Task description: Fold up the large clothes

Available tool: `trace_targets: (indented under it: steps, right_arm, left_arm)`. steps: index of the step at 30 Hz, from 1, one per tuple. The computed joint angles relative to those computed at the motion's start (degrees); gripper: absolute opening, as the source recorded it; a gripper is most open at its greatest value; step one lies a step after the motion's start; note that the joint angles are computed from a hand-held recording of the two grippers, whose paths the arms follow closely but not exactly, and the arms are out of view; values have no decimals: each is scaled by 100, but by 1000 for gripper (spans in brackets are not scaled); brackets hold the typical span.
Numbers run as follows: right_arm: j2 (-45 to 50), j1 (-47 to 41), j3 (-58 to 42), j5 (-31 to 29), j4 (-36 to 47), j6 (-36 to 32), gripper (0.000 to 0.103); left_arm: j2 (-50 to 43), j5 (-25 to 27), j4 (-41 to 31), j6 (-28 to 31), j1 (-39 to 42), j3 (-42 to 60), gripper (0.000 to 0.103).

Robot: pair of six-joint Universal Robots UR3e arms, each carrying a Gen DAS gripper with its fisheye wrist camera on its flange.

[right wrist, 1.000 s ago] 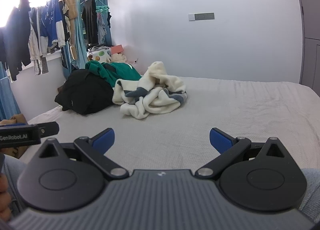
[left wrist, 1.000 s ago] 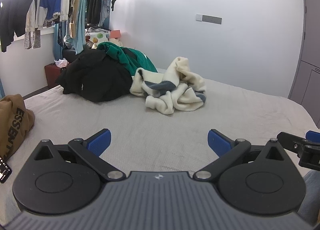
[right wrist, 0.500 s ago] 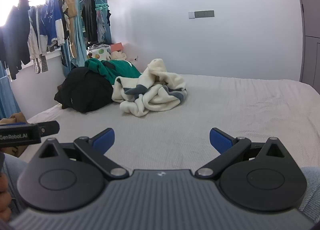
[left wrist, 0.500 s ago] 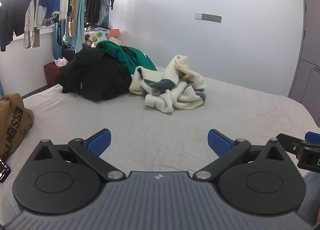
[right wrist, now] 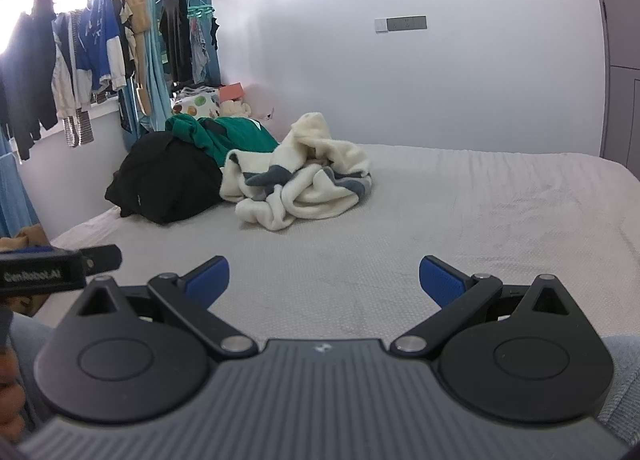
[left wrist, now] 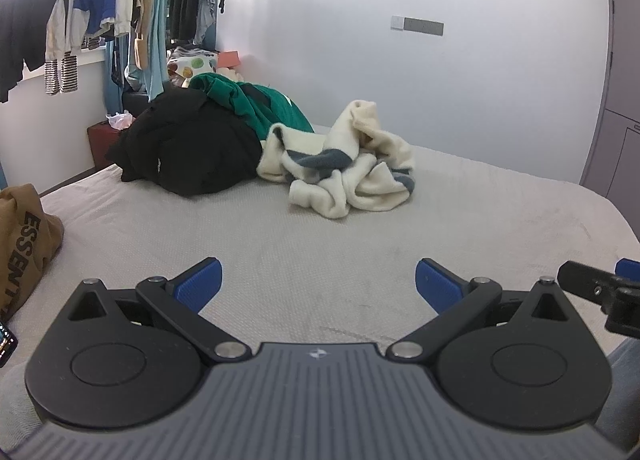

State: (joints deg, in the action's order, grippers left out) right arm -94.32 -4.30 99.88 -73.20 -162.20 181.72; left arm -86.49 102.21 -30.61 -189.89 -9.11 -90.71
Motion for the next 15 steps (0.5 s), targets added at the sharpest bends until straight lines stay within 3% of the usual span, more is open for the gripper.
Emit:
trace_targets:
  steps: [15]
  right_arm:
    - [-79, 4, 43, -25, 112, -34, 103]
  left_arm:
    - [-96, -253, 189, 75, 181, -86, 103]
